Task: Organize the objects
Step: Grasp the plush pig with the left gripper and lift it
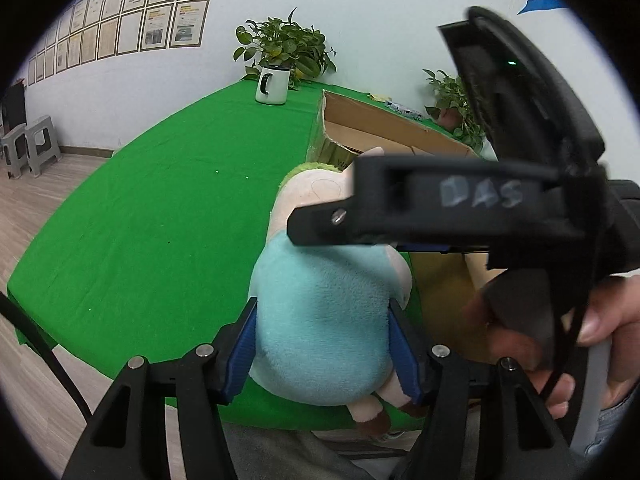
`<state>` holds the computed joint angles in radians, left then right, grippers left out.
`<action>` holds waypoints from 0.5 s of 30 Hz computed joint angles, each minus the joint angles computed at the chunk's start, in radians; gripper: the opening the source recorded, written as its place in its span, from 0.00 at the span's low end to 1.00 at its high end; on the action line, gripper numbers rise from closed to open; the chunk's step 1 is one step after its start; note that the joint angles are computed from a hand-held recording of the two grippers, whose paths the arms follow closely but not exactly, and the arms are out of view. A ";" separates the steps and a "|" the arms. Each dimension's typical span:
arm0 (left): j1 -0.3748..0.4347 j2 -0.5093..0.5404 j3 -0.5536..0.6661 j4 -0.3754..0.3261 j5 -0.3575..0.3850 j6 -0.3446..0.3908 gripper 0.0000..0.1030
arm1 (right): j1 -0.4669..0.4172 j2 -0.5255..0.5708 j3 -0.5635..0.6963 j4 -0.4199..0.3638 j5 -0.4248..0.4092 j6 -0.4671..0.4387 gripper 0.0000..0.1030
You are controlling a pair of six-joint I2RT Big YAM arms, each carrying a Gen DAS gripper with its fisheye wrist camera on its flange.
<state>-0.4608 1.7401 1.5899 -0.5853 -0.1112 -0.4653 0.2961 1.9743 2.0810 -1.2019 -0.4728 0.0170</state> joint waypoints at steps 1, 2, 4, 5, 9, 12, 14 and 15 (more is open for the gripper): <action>0.000 -0.002 -0.007 0.010 0.000 0.003 0.57 | 0.011 0.007 0.004 -0.002 0.044 -0.009 1.00; 0.001 -0.005 -0.014 0.020 0.001 0.006 0.57 | 0.017 0.008 0.005 -0.007 0.056 -0.012 1.00; 0.004 -0.006 -0.018 0.031 0.006 0.009 0.56 | 0.030 0.011 0.006 -0.008 0.090 -0.013 0.98; 0.006 -0.006 -0.017 0.034 0.009 0.013 0.55 | 0.033 0.014 0.006 -0.009 0.099 -0.012 0.98; 0.002 -0.002 -0.003 0.037 -0.016 0.055 0.52 | 0.034 0.029 0.030 -0.027 0.099 -0.003 0.86; -0.008 -0.004 -0.007 0.041 -0.034 0.064 0.51 | 0.027 0.018 0.016 -0.015 0.079 0.004 0.79; -0.015 -0.008 -0.010 0.051 -0.062 0.078 0.51 | 0.029 -0.001 -0.017 0.019 0.076 0.007 0.76; -0.021 -0.012 -0.014 0.059 -0.082 0.089 0.51 | 0.030 -0.009 -0.031 0.036 0.068 0.012 0.74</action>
<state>-0.4821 1.7282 1.5763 -0.5260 -0.1936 -0.3763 0.3265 1.9656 2.0501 -1.1656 -0.4049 0.0294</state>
